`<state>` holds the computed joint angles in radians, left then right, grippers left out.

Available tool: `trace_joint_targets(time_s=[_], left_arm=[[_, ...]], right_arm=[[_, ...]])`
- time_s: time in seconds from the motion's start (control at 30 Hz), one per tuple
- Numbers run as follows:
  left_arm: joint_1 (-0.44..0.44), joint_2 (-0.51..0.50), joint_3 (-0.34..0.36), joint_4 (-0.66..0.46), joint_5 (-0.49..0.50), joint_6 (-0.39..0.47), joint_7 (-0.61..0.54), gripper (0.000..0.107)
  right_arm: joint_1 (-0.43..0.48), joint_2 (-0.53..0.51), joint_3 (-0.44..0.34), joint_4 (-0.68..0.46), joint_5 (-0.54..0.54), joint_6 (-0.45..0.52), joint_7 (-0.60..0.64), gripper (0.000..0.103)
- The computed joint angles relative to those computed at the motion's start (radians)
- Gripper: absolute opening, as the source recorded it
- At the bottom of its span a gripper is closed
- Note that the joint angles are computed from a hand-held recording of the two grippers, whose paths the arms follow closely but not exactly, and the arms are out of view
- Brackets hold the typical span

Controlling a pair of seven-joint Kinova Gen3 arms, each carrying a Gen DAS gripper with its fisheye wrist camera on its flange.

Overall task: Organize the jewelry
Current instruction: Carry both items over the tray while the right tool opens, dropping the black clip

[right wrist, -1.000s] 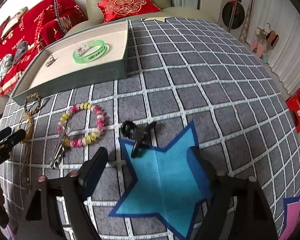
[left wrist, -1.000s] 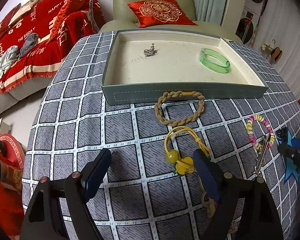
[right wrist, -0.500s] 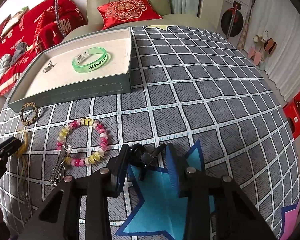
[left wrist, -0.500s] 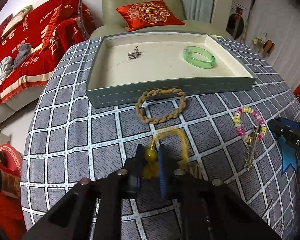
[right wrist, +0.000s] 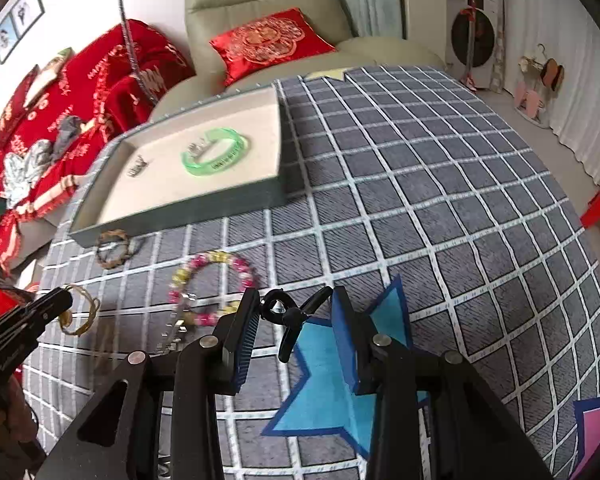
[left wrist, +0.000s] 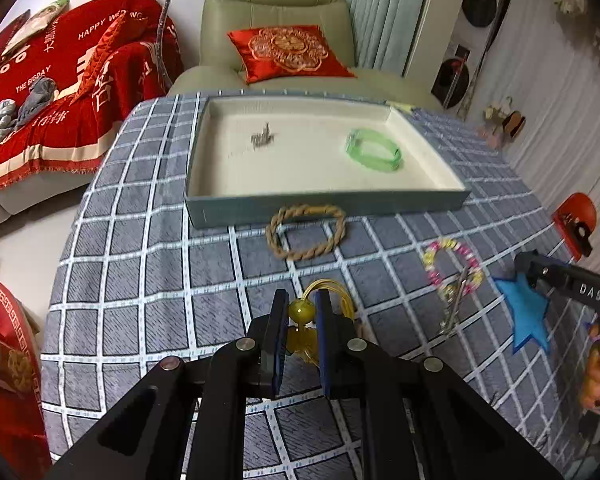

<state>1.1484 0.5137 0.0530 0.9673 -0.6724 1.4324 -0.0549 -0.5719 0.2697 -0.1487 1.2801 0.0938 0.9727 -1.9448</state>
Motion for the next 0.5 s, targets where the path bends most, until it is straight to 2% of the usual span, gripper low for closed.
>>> trace_joint_targets(time_s=[0.3, 0.5], left_arm=[[-0.001, -0.055, 0.002, 0.034, -0.057, -0.035, 0.034, 0.029], [-0.019, -0.063, 0.005, 0.021, -0.085, -0.024, 0.013, 0.029]], right_arm=[[0.001, -0.012, -0.020, -0.037, -0.043, -0.009, 0.061, 0.039], [0.011, 0.027, -0.024, -0.118, -0.096, 0.010, 0.101, 0.039]])
